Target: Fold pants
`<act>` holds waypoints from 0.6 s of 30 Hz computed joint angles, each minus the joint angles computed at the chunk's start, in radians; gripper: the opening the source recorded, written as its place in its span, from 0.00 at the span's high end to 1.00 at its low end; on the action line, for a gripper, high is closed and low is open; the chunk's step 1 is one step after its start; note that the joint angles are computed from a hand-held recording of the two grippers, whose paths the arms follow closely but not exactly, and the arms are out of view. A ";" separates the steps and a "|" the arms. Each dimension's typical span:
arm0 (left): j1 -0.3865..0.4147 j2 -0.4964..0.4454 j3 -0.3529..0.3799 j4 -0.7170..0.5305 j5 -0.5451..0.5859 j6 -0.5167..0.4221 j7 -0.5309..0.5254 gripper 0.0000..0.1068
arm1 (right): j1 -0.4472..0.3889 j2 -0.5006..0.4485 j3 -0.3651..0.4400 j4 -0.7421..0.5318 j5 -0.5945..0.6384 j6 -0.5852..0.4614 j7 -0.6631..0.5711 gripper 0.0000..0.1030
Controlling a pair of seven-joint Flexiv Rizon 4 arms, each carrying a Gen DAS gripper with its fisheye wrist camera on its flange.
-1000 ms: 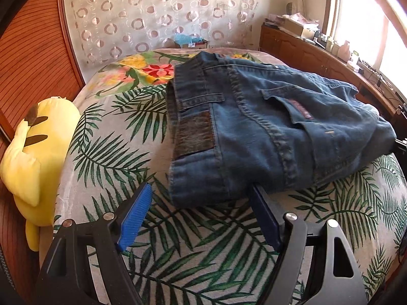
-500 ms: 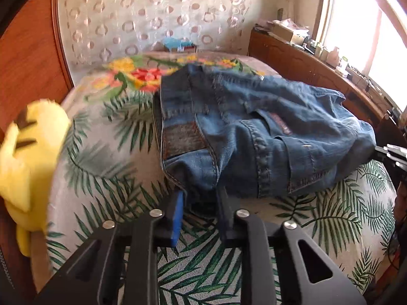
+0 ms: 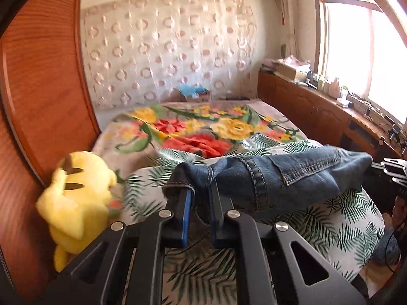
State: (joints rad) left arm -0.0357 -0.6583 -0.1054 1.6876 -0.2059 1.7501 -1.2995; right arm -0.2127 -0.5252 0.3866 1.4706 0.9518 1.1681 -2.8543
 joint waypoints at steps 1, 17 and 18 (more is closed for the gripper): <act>0.009 0.018 -0.003 0.032 0.006 0.016 -0.003 0.88 | -0.011 0.015 0.015 0.024 0.014 -0.003 -0.024 0.96; 0.082 0.047 -0.052 0.326 0.072 0.065 -0.066 0.84 | 0.048 0.006 -0.061 0.136 0.002 -0.092 0.026 0.96; 0.079 0.049 -0.050 0.329 0.073 0.061 -0.068 0.81 | 0.048 0.007 -0.067 0.129 -0.015 -0.099 0.048 0.96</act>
